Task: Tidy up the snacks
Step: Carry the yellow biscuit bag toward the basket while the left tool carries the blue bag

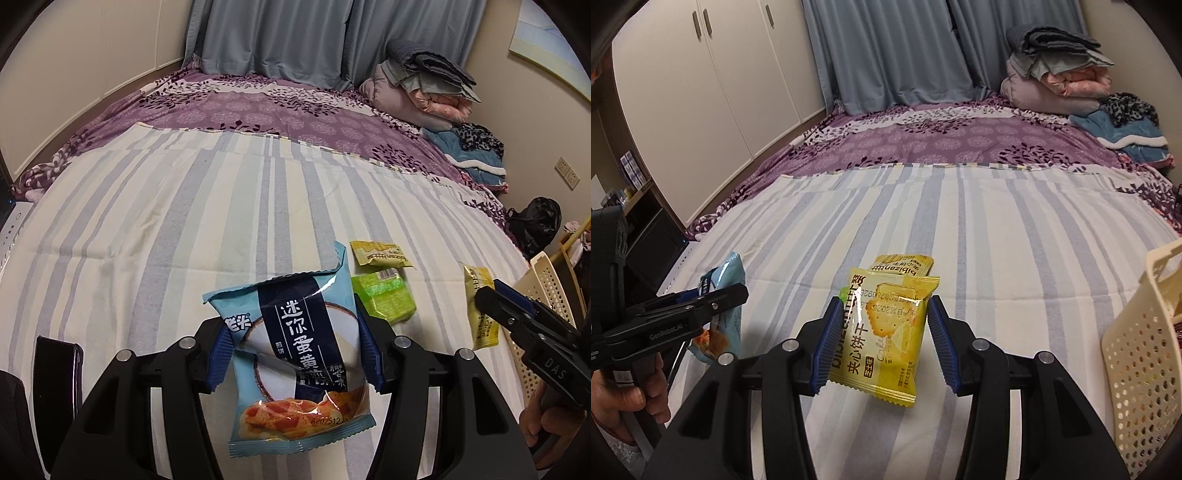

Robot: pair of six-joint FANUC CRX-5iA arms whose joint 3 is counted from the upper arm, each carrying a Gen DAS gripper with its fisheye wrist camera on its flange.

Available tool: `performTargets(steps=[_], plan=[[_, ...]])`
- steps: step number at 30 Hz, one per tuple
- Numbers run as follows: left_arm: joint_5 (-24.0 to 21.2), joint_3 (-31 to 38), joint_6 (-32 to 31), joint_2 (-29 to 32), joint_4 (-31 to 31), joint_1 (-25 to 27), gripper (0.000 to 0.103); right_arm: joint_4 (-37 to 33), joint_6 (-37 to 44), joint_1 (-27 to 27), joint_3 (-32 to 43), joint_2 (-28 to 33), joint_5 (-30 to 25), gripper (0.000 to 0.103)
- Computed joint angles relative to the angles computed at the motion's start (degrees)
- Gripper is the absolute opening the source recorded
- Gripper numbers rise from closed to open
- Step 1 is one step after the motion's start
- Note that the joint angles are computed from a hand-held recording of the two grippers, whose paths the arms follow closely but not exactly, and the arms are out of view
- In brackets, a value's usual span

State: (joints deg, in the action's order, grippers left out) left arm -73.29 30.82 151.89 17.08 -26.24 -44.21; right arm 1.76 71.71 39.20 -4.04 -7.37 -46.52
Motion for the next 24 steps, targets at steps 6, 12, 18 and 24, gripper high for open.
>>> performTargets(steps=[6,12,18,24], plan=[[-1.12,2.51,-0.64,0.66,-1.29,-1.48,0.059,1.87,-2.15,-0.43,-2.58,-3.71,1.45,0.047],[-1.74,4.88,-1.62,1.49,-2.18,-2.74,0.059,4.14,-4.89,-1.41,-5.25,-7.20,2.51,0.047],[-2.44,8.44,-3.68,3.41,-2.30,-3.71,0.059,7.00,-8.24,-3.37,-7.88,-10.61,3.35,0.047],[-3.14,12.09,-5.80,5.47,-2.26,-4.53,0.059,10.63,-12.51,-6.29,-10.87,-14.10,3.89,0.047]])
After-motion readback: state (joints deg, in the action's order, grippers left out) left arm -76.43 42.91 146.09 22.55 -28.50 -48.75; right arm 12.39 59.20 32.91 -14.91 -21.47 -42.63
